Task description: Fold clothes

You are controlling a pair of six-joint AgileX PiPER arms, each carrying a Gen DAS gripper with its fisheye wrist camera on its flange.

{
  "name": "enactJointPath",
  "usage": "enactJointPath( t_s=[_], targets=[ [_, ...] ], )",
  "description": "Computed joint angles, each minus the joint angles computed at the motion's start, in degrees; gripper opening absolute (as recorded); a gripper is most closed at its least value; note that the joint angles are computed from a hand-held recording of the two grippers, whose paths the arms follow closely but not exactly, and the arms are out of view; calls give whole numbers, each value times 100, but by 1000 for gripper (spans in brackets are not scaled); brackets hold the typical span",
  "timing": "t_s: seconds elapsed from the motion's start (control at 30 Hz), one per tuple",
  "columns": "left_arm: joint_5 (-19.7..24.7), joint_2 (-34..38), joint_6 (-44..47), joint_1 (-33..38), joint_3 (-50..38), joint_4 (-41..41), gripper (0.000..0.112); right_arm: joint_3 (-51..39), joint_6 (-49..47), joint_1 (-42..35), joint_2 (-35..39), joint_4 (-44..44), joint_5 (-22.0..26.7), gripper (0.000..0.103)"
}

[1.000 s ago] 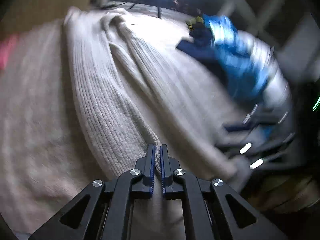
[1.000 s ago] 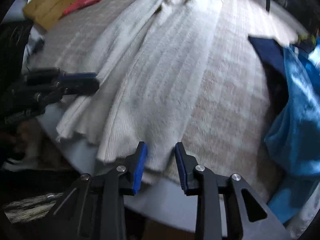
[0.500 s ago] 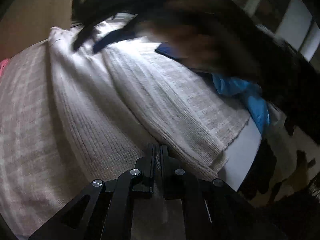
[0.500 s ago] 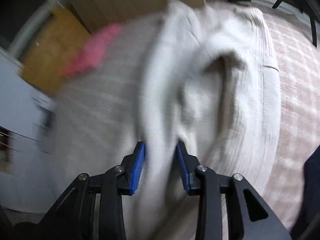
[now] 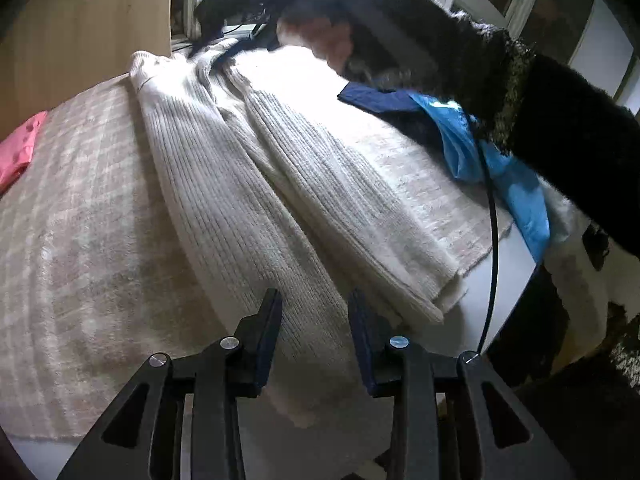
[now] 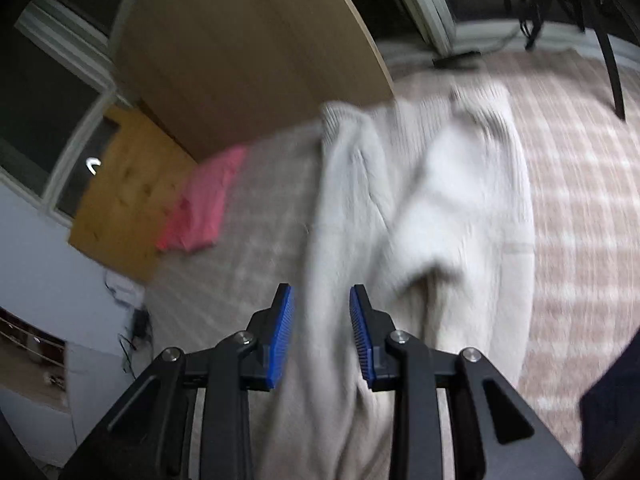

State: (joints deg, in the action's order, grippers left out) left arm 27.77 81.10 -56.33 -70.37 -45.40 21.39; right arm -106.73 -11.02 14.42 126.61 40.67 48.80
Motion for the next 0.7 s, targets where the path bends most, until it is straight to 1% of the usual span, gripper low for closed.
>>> enactJointPath(
  t_s=[0.03, 0.07, 0.1, 0.17, 0.2, 0.33, 0.4, 0.43, 0.5, 0.53, 0.57, 0.6, 0.7],
  targets=[
    [-30, 47, -104, -20, -7, 75, 31, -416, 206, -3, 258, -103, 219, 43],
    [-41, 71, -176, -29, -19, 133, 31, -604, 371, -79, 431, -435, 406, 50],
    [-54, 101, -237, -32, -36, 187, 31, -788, 570, -147, 598, -842, 602, 50],
    [-76, 142, -316, -24, -61, 255, 33, -1047, 802, -127, 798, -1184, 752, 47],
    [-85, 144, -319, -12, -64, 254, 33, -1180, 912, -113, 898, -1339, 827, 47],
    [-181, 199, -314, 52, -50, 262, 33, -1485, 1017, -140, 1025, -1358, 1188, 47],
    [-215, 216, -298, 62, -43, 260, 33, -1479, 875, -87, 1033, -1359, 1184, 48],
    [-219, 227, -287, 62, -50, 265, 33, -1403, 817, -25, 992, -1469, 1092, 46],
    [-280, 230, -253, 89, -28, 233, 33, -1141, 705, 49, 840, -1633, 874, 29],
    [-323, 229, -217, 110, -10, 201, 33, -1016, 608, 48, 753, -1617, 794, 9],
    [-349, 228, -152, 130, -2, 150, 33, -925, 400, 3, 674, -1371, 841, 3],
    [-366, 227, -66, 151, 0, 85, 33, -948, 246, -34, 624, -1234, 903, 3],
    [-428, 253, 241, 213, -8, -128, 33, -786, -2, 68, 328, -1646, 672, 3]
  ],
)
